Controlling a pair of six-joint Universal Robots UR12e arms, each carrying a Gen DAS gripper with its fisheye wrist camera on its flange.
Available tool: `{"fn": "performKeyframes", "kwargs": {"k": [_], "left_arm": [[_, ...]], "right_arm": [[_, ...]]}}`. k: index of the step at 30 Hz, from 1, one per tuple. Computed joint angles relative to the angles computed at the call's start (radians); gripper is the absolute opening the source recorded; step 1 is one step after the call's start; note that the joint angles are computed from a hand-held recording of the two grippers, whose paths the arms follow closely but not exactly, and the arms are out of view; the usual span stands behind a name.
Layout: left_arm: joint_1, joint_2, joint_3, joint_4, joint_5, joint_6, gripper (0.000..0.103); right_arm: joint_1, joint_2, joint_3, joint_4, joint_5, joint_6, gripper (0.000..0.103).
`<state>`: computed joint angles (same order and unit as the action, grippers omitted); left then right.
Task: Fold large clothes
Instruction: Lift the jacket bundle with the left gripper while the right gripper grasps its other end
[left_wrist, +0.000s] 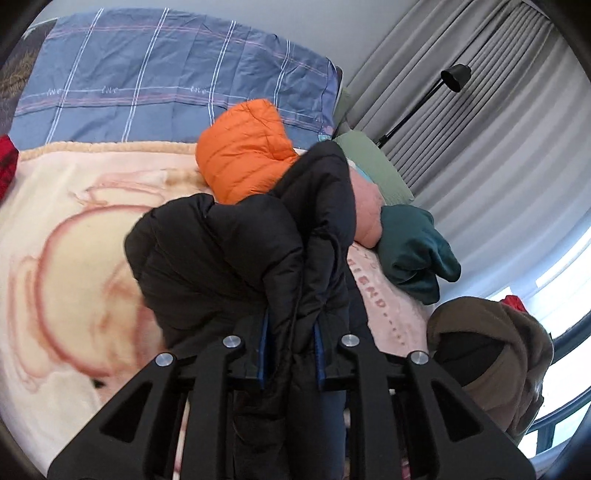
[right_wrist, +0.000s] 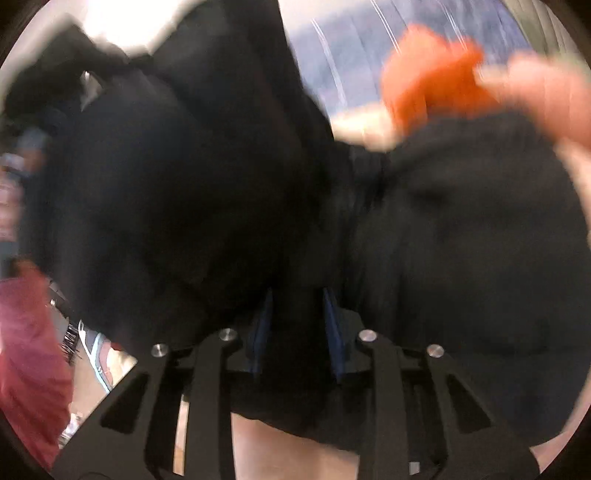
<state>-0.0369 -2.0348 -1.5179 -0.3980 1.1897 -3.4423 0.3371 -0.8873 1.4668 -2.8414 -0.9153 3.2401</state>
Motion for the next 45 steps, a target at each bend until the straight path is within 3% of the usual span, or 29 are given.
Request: {"fn": "performKeyframes", "kwargs": {"k": [2, 4, 8, 11, 13, 15, 16, 18, 20, 23, 25, 28, 30, 31, 34, 36, 37, 41, 42, 44, 45], "left_arm": [[-0.005, -0.008, 0.006, -0.026, -0.012, -0.011, 0.019], [-0.012, -0.025, 0.016, -0.047, -0.001, -0.037, 0.019], [0.005, -0.086, 0.035, -0.033, -0.158, -0.126, 0.019], [0.000, -0.115, 0.049, -0.007, -0.225, -0.141, 0.019], [-0.015, -0.137, 0.074, 0.012, -0.236, -0.114, 0.019], [-0.029, -0.171, 0.113, 0.024, -0.276, -0.108, 0.019], [-0.039, -0.196, 0.143, 0.018, -0.305, -0.095, 0.019], [-0.061, -0.223, 0.179, -0.008, -0.292, -0.067, 0.019], [-0.081, -0.262, 0.235, -0.097, -0.304, -0.021, 0.019], [-0.099, -0.303, 0.284, -0.186, -0.303, 0.030, 0.019], [-0.095, -0.312, 0.278, -0.173, -0.325, 0.025, 0.019], [-0.087, -0.295, 0.254, -0.137, -0.345, 0.011, 0.024], [-0.078, -0.257, 0.213, -0.063, -0.344, 0.016, 0.045], [-0.075, -0.234, 0.187, -0.003, -0.319, 0.026, 0.046], [-0.063, -0.171, 0.113, 0.127, -0.254, 0.042, 0.052], [-0.056, -0.139, 0.070, 0.208, -0.191, 0.037, 0.052], [-0.050, -0.107, 0.021, 0.286, -0.123, 0.040, 0.053], [-0.037, -0.029, -0.146, 0.557, 0.192, -0.005, 0.070], [-0.024, -0.016, -0.189, 0.618, 0.238, -0.034, 0.074], [0.011, -0.003, -0.262, 0.711, 0.267, -0.140, 0.075], [0.042, -0.004, -0.296, 0.744, 0.224, -0.222, 0.075]], "right_arm": [[0.008, 0.053, -0.066, 0.090, 0.064, 0.006, 0.028], [0.025, 0.081, -0.109, 0.128, 0.042, -0.027, 0.029], [0.023, 0.052, -0.069, 0.092, 0.026, -0.033, 0.030], [-0.012, -0.004, 0.046, -0.050, 0.034, 0.010, 0.035], [-0.034, -0.044, 0.128, -0.194, -0.004, 0.030, 0.047], [-0.061, -0.072, 0.186, -0.301, 0.012, 0.057, 0.055], [-0.078, -0.085, 0.214, -0.355, 0.037, 0.083, 0.059], [-0.099, -0.100, 0.251, -0.435, 0.070, 0.128, 0.068], [-0.113, -0.111, 0.282, -0.502, 0.107, 0.161, 0.082], [-0.136, -0.104, 0.290, -0.510, 0.215, 0.204, 0.086], [-0.137, -0.101, 0.285, -0.487, 0.227, 0.248, 0.086], [-0.127, -0.098, 0.253, -0.393, 0.195, 0.217, 0.086], [-0.123, -0.124, 0.271, -0.382, 0.132, 0.191, 0.086], [-0.112, -0.129, 0.265, -0.402, 0.060, 0.174, 0.085], [-0.096, -0.168, 0.291, -0.484, -0.042, 0.087, 0.083], [-0.078, -0.188, 0.282, -0.419, -0.112, 0.005, 0.083], [-0.074, -0.190, 0.275, -0.377, -0.122, -0.012, 0.083], [-0.100, -0.131, 0.191, -0.232, 0.003, 0.086, 0.083], [-0.106, -0.113, 0.171, -0.226, 0.049, 0.125, 0.082], [-0.104, -0.088, 0.130, -0.224, 0.096, 0.159, 0.081], [-0.098, -0.078, 0.105, -0.215, 0.114, 0.144, 0.081]]}}
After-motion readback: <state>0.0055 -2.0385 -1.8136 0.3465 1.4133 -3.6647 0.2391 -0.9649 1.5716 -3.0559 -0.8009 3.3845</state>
